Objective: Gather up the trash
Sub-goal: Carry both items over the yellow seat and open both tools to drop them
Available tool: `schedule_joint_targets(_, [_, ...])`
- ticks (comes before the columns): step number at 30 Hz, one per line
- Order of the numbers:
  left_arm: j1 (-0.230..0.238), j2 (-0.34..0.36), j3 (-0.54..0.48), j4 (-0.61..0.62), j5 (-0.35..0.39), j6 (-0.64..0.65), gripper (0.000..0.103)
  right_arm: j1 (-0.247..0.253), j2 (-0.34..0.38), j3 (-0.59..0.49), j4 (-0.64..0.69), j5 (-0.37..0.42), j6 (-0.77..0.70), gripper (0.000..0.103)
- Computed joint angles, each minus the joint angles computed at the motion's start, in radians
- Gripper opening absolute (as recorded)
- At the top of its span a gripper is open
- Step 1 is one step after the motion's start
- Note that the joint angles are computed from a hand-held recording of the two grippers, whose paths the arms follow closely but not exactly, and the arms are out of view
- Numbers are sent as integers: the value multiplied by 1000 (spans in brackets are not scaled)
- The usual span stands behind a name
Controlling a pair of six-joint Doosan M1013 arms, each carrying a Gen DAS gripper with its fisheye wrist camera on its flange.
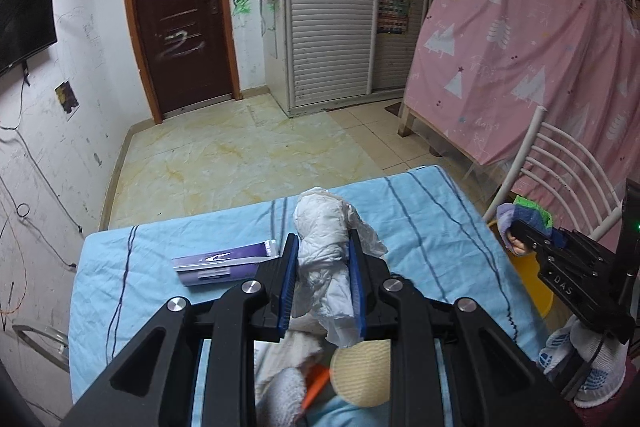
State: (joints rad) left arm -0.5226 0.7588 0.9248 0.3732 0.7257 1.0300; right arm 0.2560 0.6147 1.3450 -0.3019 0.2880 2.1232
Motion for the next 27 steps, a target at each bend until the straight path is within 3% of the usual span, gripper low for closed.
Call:
schedule_joint_targets(8, [-32,37,-70,-32,8,47,14,-34,-30,66,-167,-53,225,30])
schedule_joint_targets(16, [-65,91,-164,-80,20,96,14,-63,-46,120,-482,-41,578,30])
schedule_joint_targets(21, [-84,128,-229,-116,30,134,14,-88,-47,141,-478,-52,605,30])
schedule_joint_targets(27, [-103,172,-303,-145,59,168,14,-96,-38,147,-603,-25,728,30])
